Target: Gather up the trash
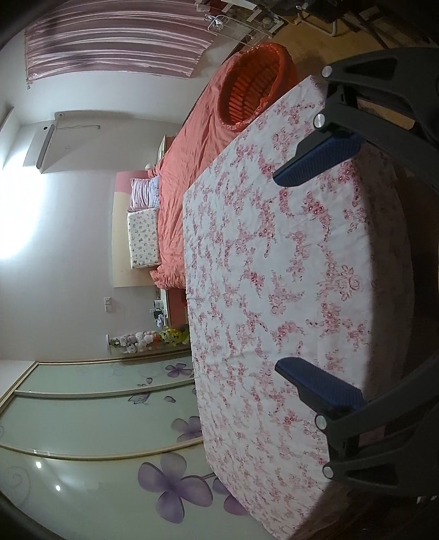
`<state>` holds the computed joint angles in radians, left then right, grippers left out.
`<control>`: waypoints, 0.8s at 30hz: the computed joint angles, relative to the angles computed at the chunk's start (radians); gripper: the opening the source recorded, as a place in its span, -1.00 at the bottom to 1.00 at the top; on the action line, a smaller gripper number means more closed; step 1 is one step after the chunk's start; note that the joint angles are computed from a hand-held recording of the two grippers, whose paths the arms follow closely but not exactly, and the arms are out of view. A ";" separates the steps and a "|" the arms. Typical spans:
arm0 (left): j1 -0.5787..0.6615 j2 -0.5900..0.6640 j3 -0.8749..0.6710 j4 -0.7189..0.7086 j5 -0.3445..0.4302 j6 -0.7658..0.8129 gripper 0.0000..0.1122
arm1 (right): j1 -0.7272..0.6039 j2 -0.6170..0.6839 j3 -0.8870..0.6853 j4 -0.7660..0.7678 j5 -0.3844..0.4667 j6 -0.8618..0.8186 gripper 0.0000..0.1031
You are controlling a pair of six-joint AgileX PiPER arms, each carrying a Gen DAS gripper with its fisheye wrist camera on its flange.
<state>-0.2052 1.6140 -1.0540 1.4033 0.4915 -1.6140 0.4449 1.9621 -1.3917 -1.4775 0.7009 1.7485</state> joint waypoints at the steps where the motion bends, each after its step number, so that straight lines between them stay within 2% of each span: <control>1: -0.002 -0.001 0.001 -0.001 0.000 -0.001 0.76 | -0.004 -0.002 0.009 -0.008 -0.004 0.010 0.96; 14: 0.002 -0.031 0.018 -0.048 -0.042 0.029 0.76 | -0.020 -0.049 0.053 -0.011 -0.098 0.018 0.96; 24: -0.008 -0.048 0.020 -0.054 -0.045 0.032 0.76 | -0.032 -0.065 0.061 0.017 -0.129 0.010 0.95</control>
<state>-0.2127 1.5661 -1.0337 1.3488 0.4464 -1.5815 0.4133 1.8967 -1.3311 -1.4608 0.5722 1.7583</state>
